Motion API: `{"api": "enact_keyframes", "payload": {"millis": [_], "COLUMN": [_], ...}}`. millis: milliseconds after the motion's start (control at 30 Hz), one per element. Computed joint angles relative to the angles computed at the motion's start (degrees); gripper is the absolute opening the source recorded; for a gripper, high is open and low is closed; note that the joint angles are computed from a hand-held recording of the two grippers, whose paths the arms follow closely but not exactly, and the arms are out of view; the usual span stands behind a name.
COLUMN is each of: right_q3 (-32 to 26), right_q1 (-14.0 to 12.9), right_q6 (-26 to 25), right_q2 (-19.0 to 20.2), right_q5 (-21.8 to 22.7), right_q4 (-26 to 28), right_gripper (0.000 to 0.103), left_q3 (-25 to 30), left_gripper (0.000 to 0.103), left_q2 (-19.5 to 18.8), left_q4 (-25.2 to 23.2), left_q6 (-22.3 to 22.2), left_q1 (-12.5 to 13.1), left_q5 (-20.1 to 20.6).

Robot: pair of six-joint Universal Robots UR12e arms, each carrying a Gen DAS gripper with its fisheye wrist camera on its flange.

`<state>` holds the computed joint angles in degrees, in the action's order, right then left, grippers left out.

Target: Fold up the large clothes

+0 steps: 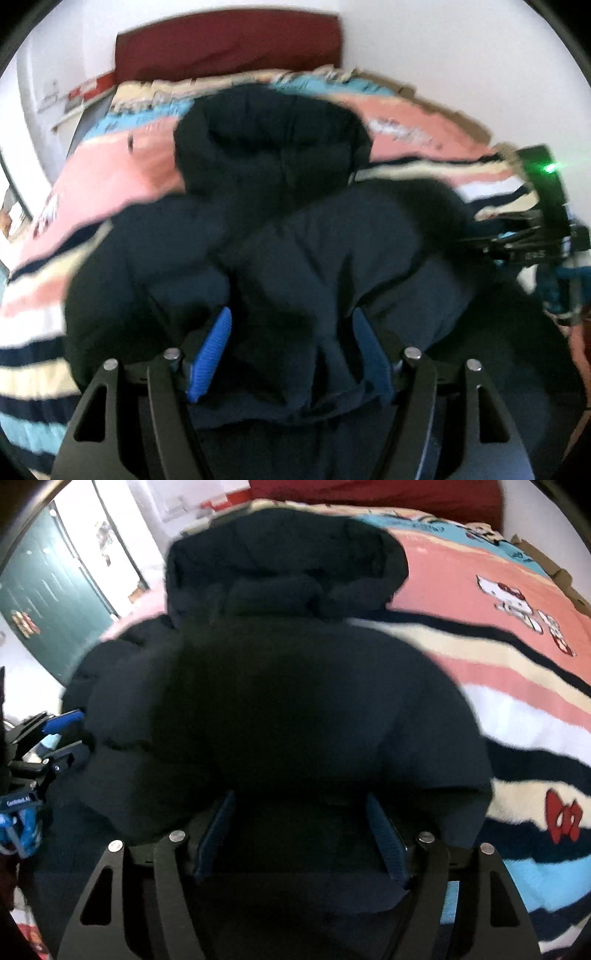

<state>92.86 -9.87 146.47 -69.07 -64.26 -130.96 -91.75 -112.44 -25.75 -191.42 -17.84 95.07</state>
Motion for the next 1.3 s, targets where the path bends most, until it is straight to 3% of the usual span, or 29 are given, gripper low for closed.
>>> {"api": "enact_keyframes", "payload": {"millis": [133,233,367,467,567,700,767,933,1000,1133,1233,1300], "right_q3": [-2.38,-4.89,-10.09,-15.25,-20.94,-30.5,-34.6,-42.38,-44.92,-48.88,-51.01,-51.23], "right_q1": [-1.56,-1.78,-1.53,-1.23,-0.72,0.71,1.21,2.4,2.76,3.03,3.48,4.08], "right_q6": [0.45,3.14,9.34,12.94,15.27,17.51,17.9,16.42,15.34,14.9,13.65,10.3], "right_q2": [0.39,1.86,5.73,9.5,13.38,19.82,22.69,28.53,30.44,33.51,34.88,34.8], "right_q5": [5.53,6.79,6.74,8.25,10.15,10.84,11.68,12.8,13.24,17.17,18.24,16.87], "right_q4": [-0.61,-3.35,-7.04,-8.24,-7.88,-5.82,-4.47,-0.33,1.58,4.39,6.78,8.95], "right_gripper": [0.072,0.072,0.072,0.077,0.085,0.09,0.092,0.093,0.093,0.094,0.092,0.084], "left_q3": [1.57,3.83,7.32,11.17,15.76,23.89,27.89,36.12,38.46,42.47,42.93,42.68], "left_gripper": [0.067,0.067,0.067,0.067,0.067,0.067,0.067,0.067,0.067,0.067,0.067,0.064], "left_q2": [0.66,-0.29,-2.55,-5.15,-8.39,-13.6,-16.19,-21.66,-23.49,-26.35,-27.16,-27.36], "left_q4": [2.11,2.47,2.38,0.36,-1.34,-6.24,-7.93,-14.31,-16.39,-20.67,-19.48,-18.24], "left_q6": [0.83,0.56,-0.71,0.49,-0.32,1.83,2.48,2.58,2.37,2.09,1.34,1.27], "left_q1": [1.98,3.46,5.92,6.52,7.89,9.55,9.86,11.26,11.87,12.04,12.05,11.76], "left_q5": [-1.52,-0.12,-2.03,0.12,-3.29,-9.82,-9.49,-14.76,-18.69,-21.24,-23.35,-22.42]}}
